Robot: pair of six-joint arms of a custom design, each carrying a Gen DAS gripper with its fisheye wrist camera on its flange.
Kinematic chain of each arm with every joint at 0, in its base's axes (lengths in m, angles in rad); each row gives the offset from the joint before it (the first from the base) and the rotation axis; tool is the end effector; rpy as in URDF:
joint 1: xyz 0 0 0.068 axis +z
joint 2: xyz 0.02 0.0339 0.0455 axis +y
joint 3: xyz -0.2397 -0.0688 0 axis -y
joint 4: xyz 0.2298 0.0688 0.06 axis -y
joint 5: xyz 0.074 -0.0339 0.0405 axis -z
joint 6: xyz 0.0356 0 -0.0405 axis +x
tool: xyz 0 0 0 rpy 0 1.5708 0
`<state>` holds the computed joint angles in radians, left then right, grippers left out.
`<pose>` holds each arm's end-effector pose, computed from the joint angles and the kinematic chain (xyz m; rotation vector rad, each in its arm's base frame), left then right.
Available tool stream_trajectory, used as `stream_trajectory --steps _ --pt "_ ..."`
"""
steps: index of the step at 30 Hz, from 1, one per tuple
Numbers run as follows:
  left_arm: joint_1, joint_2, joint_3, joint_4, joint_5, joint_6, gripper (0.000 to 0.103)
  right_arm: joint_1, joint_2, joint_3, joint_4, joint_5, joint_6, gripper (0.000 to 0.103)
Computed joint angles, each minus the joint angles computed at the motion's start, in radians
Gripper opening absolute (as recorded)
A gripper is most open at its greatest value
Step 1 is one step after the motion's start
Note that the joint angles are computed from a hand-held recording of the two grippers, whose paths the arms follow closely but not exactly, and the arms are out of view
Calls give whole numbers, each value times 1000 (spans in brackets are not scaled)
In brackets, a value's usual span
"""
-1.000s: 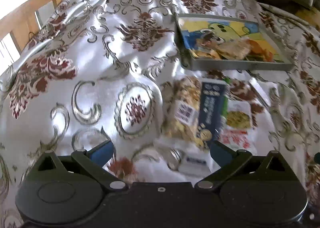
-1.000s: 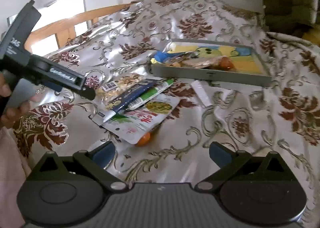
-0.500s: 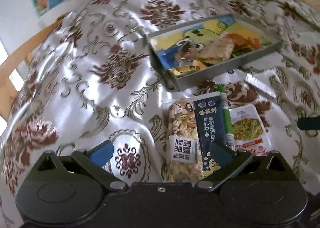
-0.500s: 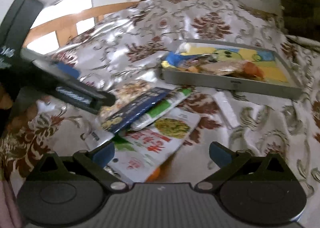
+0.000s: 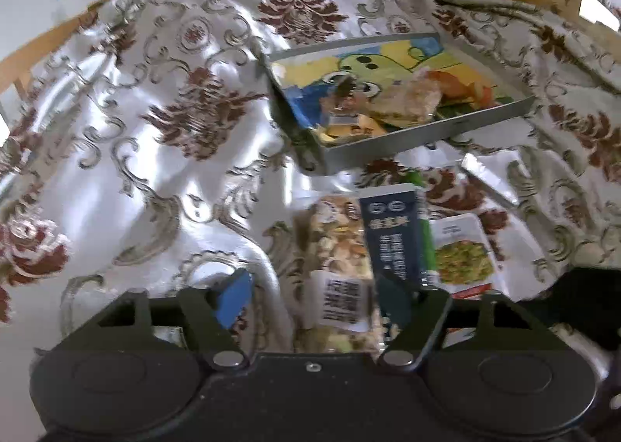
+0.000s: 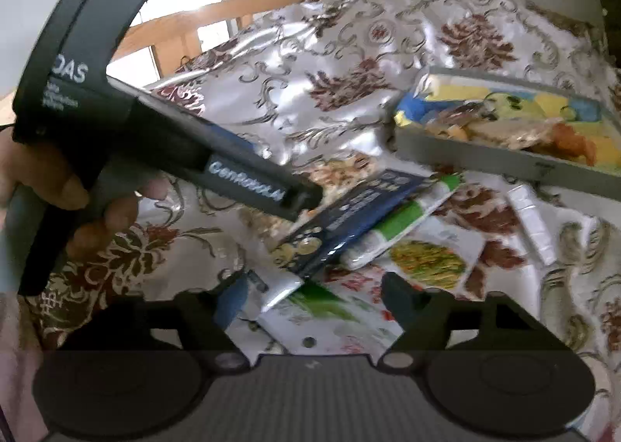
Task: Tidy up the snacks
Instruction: 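Lower the left tool onto the mixed-nut bar while the right tool lowers onto the blue milk-powder packet, then close the left gripper on the nut bar while the right gripper closes on the blue packet, then lift the nut bar with the left tool while the right tool carries the blue packet over the tray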
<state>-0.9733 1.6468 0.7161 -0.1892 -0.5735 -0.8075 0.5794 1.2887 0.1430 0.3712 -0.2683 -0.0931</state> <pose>0.1672 -0.2114 0.1105 0.0373 2.4279 0.0175 0.1456 0.1065 0.0834 -0.9105 2.1965 0.5514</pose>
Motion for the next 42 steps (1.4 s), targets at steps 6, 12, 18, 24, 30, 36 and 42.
stream_trajectory --steps 6,12,18,24,30,36,42 --pt "53 -10 -53 101 96 -27 53 9 83 29 44 -24 39 55" --pt "81 -10 -67 129 138 -56 49 -25 181 69 96 -78 86 53" --pt "99 -36 -103 167 166 -90 41 6 224 93 113 -37 88 44" --pt "75 -23 -74 131 137 -98 41 -64 147 127 -46 -60 88 12" --pt "102 -58 -114 164 172 -147 40 -176 240 178 -43 -208 108 23" --pt "149 -91 -169 232 236 -196 40 -215 356 257 -22 -286 122 47" --pt "192 -117 -233 322 292 -243 40 -200 473 334 15 -302 170 44"
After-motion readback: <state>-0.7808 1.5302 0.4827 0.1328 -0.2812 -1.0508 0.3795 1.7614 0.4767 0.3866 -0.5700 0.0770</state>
